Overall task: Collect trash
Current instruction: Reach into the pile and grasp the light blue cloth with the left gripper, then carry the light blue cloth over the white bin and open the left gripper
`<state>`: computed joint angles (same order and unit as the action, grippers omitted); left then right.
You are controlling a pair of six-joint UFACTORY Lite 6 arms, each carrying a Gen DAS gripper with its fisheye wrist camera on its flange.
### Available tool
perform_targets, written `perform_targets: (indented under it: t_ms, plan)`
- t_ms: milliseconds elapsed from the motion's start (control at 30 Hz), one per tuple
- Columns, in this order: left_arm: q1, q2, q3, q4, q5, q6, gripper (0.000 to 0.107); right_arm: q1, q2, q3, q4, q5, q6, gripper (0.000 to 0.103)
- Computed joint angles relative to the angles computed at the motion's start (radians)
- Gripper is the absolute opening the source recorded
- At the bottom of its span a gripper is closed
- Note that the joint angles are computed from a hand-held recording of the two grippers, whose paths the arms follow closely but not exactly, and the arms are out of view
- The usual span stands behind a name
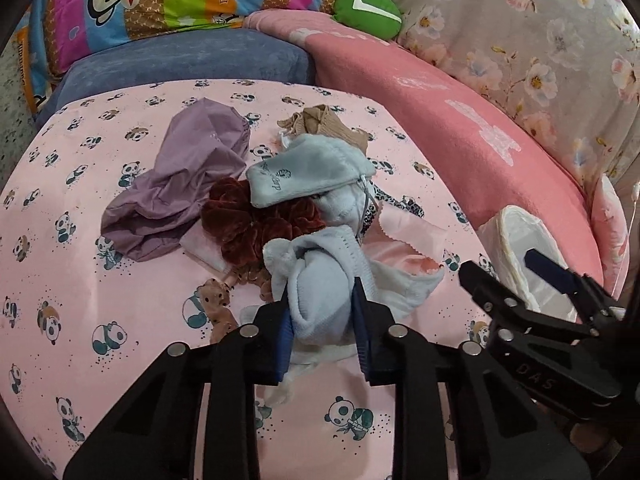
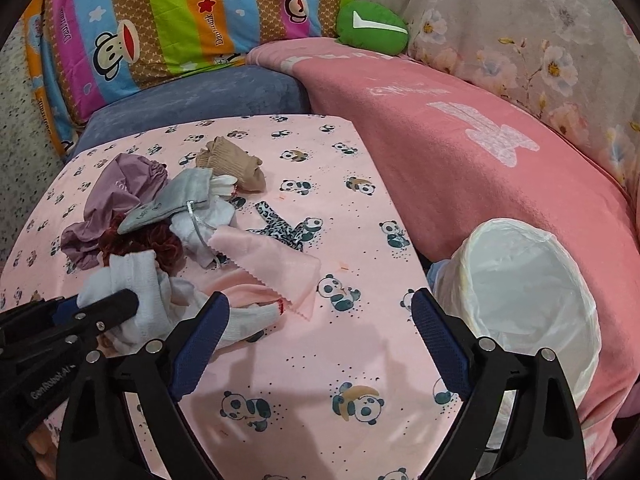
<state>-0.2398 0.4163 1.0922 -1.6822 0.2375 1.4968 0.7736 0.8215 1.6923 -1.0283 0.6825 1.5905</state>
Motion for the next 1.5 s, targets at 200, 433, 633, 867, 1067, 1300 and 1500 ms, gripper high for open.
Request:
perform_targets:
  t_ms: [200, 433, 633, 867, 1067, 1300, 1500]
  plan:
    - [0.067, -0.110, -0.084, -0.120, -0.021, 0.133, 0.025, 0.014, 0.051, 0.057, 0.046, -0.063, -0.041, 0.081]
    - [0.123, -0.096, -0.083, -0.189, -0.039, 0.209, 0.025, 0.020, 0.115, 0.142, 0.146, -0.152, -0.102, 0.075]
    - [0.156, -0.072, -0.089, -0.187, -0.032, 0.226, 0.025, 0.063, 0.193, 0.266, 0.303, -0.221, -0.274, 0.074]
    - [0.190, -0.061, -0.111, -0.189, -0.019, 0.243, 0.025, 0.111, 0.403, 0.579, 0.589, -0.140, -0.621, 0.044]
    - [0.213, -0.083, -0.135, -0.162, -0.006, 0.220, 0.026, 0.118, 0.417, 0.579, 0.600, -0.162, -0.628, 0.008]
    - [0.173, -0.163, -0.170, -0.196, -0.050, 0.239, 0.025, 0.143, 0.188, 0.301, 0.236, -0.145, -0.274, 0.007]
    - [0.121, -0.243, -0.180, -0.166, -0.075, 0.198, 0.025, 0.136, -0.100, -0.026, -0.069, -0.125, 0.067, 0.007]
